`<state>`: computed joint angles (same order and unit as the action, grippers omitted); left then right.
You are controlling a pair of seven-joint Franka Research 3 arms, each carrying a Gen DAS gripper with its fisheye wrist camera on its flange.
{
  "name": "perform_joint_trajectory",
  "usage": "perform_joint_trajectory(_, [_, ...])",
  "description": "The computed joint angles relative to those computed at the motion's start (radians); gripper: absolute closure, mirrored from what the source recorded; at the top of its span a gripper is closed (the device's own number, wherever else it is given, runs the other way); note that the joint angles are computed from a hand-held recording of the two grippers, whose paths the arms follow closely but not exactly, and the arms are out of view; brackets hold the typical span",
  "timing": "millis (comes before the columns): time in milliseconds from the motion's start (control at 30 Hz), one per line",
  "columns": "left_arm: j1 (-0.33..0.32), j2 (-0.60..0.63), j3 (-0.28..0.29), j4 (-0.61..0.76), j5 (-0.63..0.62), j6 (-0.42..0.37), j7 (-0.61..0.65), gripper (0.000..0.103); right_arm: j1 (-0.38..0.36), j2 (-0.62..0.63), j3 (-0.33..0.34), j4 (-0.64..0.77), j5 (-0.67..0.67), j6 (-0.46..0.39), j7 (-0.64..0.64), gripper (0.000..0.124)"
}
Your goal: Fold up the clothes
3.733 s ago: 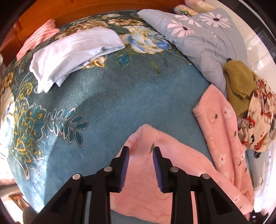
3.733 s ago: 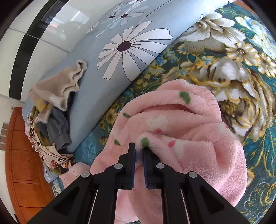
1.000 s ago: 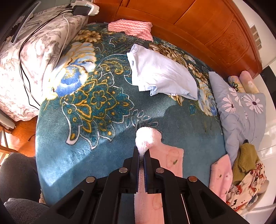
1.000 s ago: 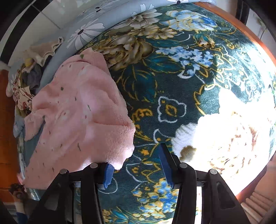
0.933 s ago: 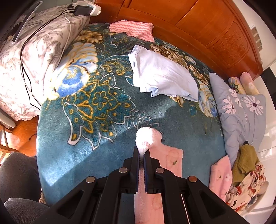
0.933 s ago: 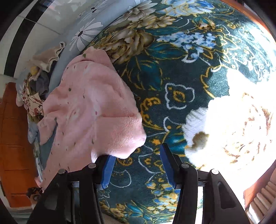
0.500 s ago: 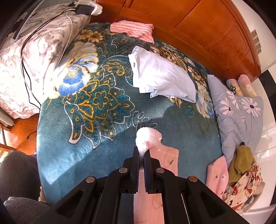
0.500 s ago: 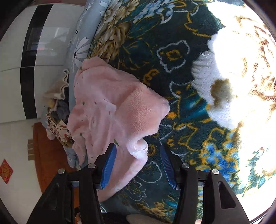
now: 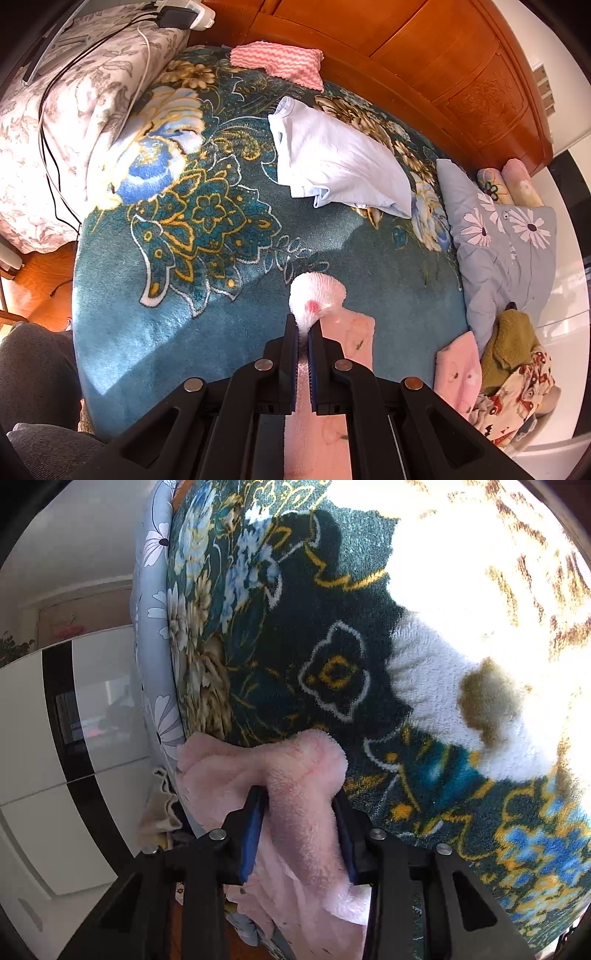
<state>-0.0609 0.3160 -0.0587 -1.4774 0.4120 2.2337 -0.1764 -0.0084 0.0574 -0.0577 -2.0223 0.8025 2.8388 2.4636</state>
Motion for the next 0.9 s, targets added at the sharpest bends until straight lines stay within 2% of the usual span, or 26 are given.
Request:
perform_joint_trajectory(100, [-0.001, 0.005, 0.0, 0.007, 0.001, 0.003, 0.007, 0.098, -0.01, 0.005, -0.03, 0.065, -0.219, -0.087, 0.06, 0.113])
perform_joint_trajectory(233, [0.001, 0.006, -0.001, 0.005, -0.007, 0.011, 0.014, 0.098, -0.009, 0.008, -0.058, 0.199, -0.63, -0.22, 0.128, 0.115])
perform_joint_trajectory(333, [0.004, 0.011, -0.003, 0.009, -0.018, 0.011, 0.024, 0.098, -0.006, 0.029, -0.059, 0.294, -0.808, -0.379, 0.103, 0.115])
perform_joint_trajectory(433, [0.004, 0.017, -0.003, 0.019, -0.024, 0.003, 0.038, 0.098, -0.005, 0.029, -0.054, 0.273, -0.828, -0.452, 0.13, 0.115])
perform_joint_trajectory(633, [0.013, 0.023, -0.007, 0.018, -0.065, 0.006, 0.054, 0.098, -0.015, 0.009, -0.047, 0.179, -0.756, -0.48, 0.195, 0.111])
perform_joint_trajectory(700, [0.012, 0.022, -0.005, 0.016, -0.063, 0.016, 0.055, 0.098, -0.018, -0.004, -0.047, 0.165, -0.755, -0.479, 0.189, 0.1])
perform_joint_trajectory(767, [0.01, 0.023, -0.004, 0.019, -0.058, 0.017, 0.057, 0.097, -0.024, -0.016, -0.047, 0.163, -0.758, -0.479, 0.179, 0.094])
perform_joint_trajectory(867, [0.008, 0.014, 0.003, 0.006, -0.049, 0.026, 0.032, 0.086, -0.033, -0.035, -0.049, 0.173, -0.775, -0.485, 0.167, 0.087])
perform_joint_trajectory(900, [0.007, 0.009, 0.006, -0.003, -0.041, 0.039, 0.018, 0.073, -0.038, -0.044, -0.051, 0.177, -0.793, -0.489, 0.173, 0.085])
